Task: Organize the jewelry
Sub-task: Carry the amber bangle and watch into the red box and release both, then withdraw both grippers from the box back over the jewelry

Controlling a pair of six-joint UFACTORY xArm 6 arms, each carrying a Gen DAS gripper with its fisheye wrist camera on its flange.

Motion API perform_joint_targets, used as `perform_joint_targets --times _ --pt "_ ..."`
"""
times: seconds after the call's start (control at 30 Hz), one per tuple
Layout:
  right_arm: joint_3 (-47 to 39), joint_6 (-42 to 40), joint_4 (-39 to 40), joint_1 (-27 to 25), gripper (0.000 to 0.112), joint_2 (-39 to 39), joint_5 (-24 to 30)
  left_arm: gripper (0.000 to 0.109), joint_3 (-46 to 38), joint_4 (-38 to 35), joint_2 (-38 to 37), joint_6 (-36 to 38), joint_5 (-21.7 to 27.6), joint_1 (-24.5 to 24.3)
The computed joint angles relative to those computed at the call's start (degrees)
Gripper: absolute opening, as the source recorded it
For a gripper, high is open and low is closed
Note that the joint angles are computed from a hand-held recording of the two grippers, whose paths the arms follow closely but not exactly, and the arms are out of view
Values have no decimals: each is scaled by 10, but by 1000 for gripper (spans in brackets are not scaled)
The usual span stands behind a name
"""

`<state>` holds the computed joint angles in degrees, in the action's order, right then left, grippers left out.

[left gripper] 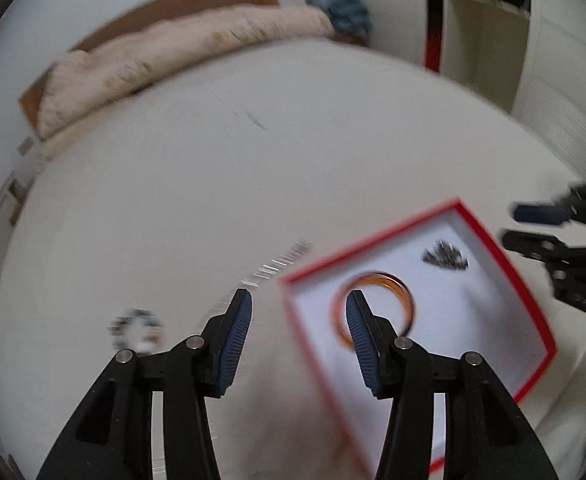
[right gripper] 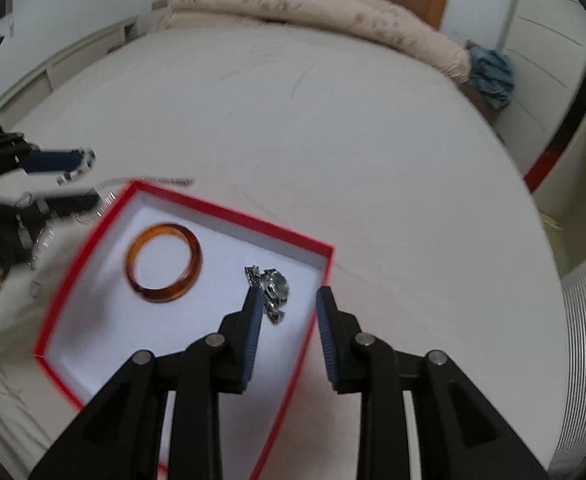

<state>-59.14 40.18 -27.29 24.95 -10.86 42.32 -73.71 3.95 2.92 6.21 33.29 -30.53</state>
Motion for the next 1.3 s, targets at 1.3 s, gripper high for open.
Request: perform_joint_targets --times 1.3 --pt "-341 342 -294 439 44 74 264 65 248 -306 -457 359 139 437"
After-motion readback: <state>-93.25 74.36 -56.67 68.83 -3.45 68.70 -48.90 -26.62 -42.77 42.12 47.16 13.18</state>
